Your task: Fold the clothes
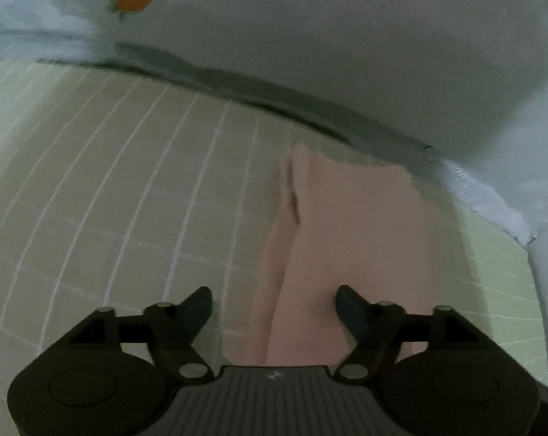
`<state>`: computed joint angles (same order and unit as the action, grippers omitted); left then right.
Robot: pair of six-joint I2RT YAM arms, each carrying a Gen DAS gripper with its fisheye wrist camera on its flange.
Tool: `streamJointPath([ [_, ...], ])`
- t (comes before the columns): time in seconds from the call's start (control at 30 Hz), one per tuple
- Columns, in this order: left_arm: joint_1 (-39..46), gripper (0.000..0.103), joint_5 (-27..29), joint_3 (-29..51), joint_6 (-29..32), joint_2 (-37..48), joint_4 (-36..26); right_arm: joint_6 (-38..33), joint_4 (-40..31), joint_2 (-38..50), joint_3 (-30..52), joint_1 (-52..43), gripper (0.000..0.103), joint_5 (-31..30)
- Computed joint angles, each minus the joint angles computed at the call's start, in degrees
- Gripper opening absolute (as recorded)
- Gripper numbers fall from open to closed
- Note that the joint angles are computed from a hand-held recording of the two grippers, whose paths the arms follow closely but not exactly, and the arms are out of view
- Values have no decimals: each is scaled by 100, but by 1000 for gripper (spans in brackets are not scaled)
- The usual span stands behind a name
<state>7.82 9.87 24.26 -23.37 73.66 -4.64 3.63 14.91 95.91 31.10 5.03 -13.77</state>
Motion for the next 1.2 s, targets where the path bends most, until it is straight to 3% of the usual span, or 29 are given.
streamJointPath([
  [0.13,275,79,294,288,328,253,-40,14,-439,27,319,-201,64,-247],
  [0.27,508,80,805,653,835,791,66,182,-327,394,582,-437,68,-862],
  [0.4,841,80,1570,923,841,1437,117,273,-414,896,1002,-538,68,-1366],
  [0.5,1036,77,1971,757,582,1611,535,388,-485,913,970,-564,67,-1572],
  [0.53,1048,76,2068,693,515,1630,663,488,-420,1021,986,-590,66,-1708],
  [0.63,1098,53,2498,420,-23,1718,1129,1231,25,1421,946,-867,48,-2497],
  [0.67,1133,49,2674,300,-329,1764,1348,1500,195,1549,893,-997,38,-2808],
  [0.73,1032,44,2640,103,-477,1566,1434,1728,383,1617,750,-1210,33,-3155],
  [0.83,620,34,2407,-108,-491,825,904,1079,-181,1022,484,-1395,27,-3101],
  [0.97,-234,29,2143,-572,-680,-882,-214,-6,-1507,-227,5,-2130,26,-3216],
  [1.13,-1986,27,1532,-1035,-1954,-3203,-1346,-1716,-3683,-1636,-270,-3833,26,-3630],
  [1.2,-2932,27,1096,-1070,-2420,-3556,-1391,-2748,-4703,-2069,-275,-4695,26,-3742],
])
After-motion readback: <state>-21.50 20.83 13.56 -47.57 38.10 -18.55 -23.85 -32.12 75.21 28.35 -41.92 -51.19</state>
